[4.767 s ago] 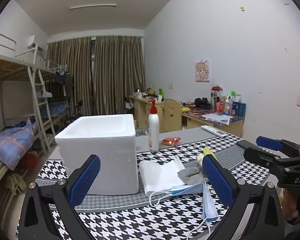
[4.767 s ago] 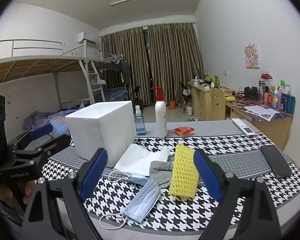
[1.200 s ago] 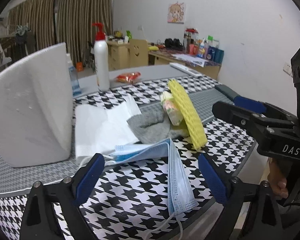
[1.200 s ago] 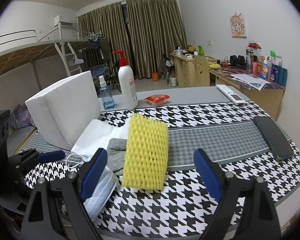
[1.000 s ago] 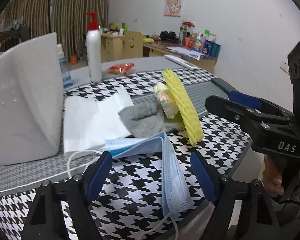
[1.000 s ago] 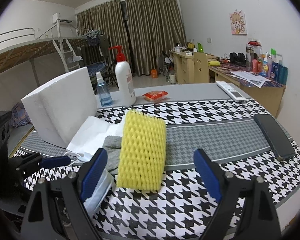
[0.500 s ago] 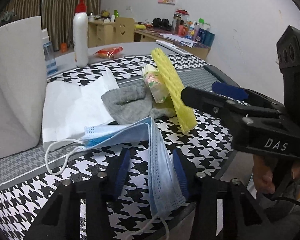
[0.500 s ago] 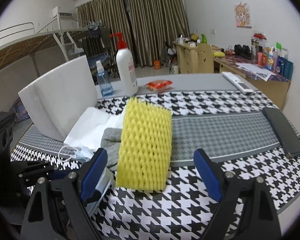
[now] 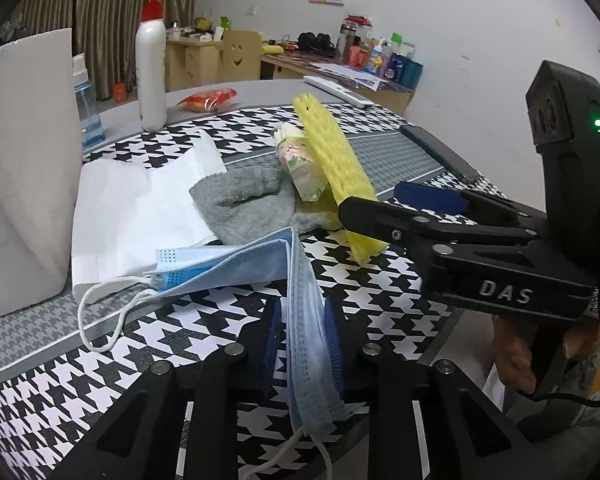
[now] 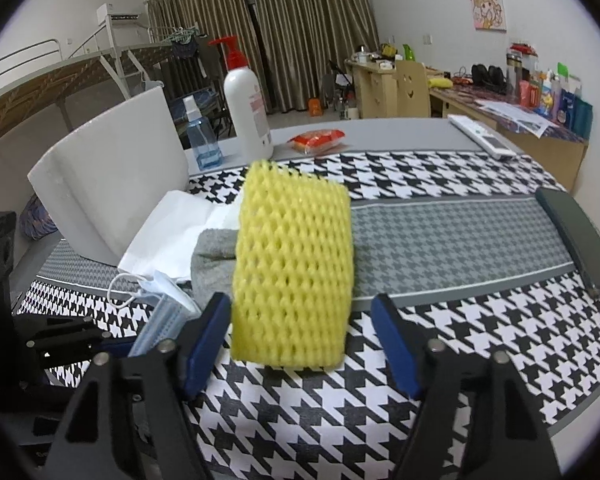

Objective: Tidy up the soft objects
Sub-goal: 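Grasp the yellow foam net sleeve with the right tool while the left tool grasps the blue mask, then lift the yellow net sleeve with the right tool while the left tool lifts the blue mask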

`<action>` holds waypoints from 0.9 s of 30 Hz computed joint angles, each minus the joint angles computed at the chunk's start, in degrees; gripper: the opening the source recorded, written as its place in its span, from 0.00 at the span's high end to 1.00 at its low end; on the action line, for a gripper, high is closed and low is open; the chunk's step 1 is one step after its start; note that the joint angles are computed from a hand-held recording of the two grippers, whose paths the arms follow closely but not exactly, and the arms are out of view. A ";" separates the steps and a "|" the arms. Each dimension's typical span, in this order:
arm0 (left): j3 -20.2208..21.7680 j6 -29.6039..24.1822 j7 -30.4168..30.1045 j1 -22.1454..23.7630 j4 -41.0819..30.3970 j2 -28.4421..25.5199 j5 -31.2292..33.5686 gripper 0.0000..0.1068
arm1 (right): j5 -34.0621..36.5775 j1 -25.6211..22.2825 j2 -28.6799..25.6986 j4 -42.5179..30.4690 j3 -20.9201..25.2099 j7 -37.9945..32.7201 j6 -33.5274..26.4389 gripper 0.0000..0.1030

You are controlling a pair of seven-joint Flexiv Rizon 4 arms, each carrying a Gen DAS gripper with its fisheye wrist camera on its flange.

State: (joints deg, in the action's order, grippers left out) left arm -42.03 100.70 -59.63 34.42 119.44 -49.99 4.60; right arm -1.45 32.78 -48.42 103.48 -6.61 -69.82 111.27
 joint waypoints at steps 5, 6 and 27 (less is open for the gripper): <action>0.25 -0.36 0.08 -0.32 -0.09 0.09 -0.23 0.84 | -1.16 -1.48 -0.03 -0.16 1.40 0.62 -1.48 0.46; 0.28 -0.35 0.14 -0.35 -0.16 0.03 -0.25 0.84 | -1.37 -1.78 -0.01 -0.11 1.64 0.74 -1.52 0.51; -1.32 5.46 -1.08 2.49 2.04 0.08 5.01 0.96 | 3.90 2.33 2.81 4.05 -2.70 0.14 2.13 0.85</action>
State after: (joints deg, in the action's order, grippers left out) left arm -43.35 106.16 -60.71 36.90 121.47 -49.92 9.61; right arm 2.46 35.11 -45.61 107.53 -9.31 -69.67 113.40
